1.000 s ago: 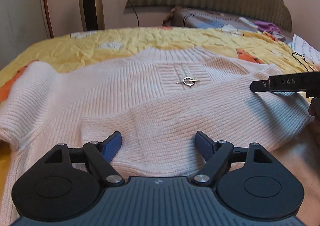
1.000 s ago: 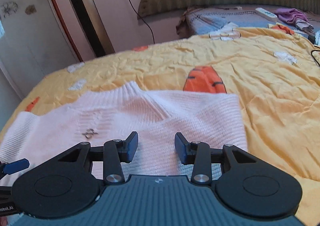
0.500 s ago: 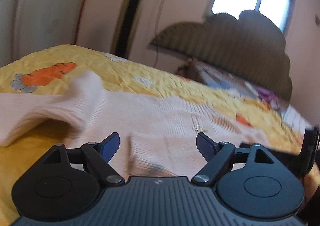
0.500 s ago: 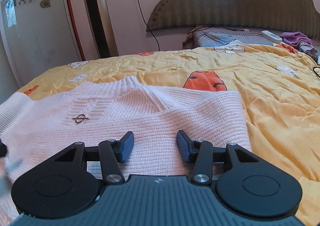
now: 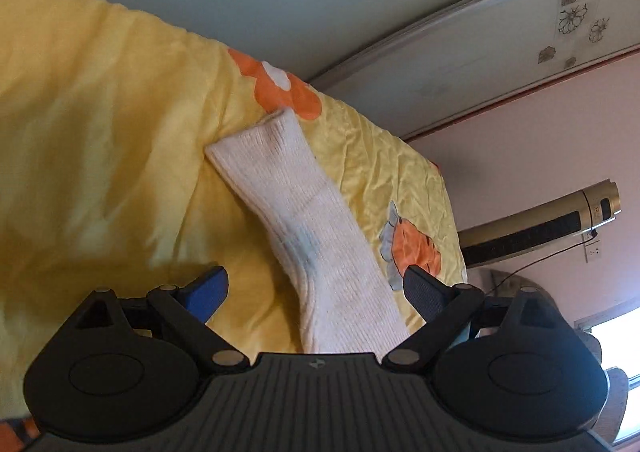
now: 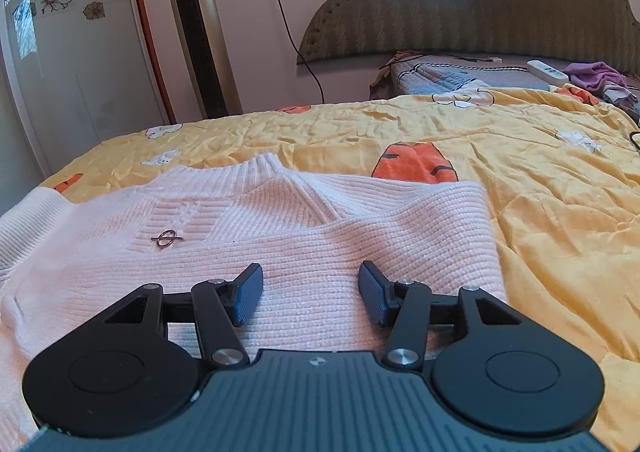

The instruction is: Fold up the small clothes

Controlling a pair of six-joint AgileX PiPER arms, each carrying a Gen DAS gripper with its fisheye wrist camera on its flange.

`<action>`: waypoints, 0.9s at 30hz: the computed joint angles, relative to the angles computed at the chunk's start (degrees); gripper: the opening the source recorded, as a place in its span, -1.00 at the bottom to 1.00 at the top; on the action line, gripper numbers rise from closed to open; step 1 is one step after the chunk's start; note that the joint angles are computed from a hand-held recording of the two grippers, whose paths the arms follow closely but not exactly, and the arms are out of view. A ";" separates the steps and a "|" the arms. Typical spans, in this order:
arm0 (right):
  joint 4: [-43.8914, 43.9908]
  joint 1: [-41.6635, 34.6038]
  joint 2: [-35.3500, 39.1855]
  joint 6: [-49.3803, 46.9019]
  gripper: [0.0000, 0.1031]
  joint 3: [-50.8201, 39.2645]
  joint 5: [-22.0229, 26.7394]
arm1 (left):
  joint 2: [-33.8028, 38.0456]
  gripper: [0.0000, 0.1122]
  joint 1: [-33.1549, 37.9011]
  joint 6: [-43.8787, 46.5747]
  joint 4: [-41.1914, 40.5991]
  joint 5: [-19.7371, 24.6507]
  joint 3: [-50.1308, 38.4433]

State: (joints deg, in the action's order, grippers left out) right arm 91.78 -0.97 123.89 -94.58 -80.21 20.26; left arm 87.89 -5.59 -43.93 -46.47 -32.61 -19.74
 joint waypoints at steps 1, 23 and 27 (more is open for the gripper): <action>0.00 0.00 0.00 0.00 0.10 0.00 0.00 | 0.81 0.59 0.20 1.61 -0.80 -0.84 -0.33; 0.99 -0.33 0.08 0.10 0.12 0.09 1.06 | 9.00 -0.84 -29.14 69.63 -35.90 -14.37 -32.17; 1.79 -0.60 0.10 0.10 0.12 0.26 1.70 | 19.67 -0.83 -34.88 70.06 -29.78 -6.59 -41.28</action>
State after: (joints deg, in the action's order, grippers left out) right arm 93.57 -1.57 123.99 -94.48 -79.95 21.95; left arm 107.56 -40.47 26.13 -76.25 -39.20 -61.02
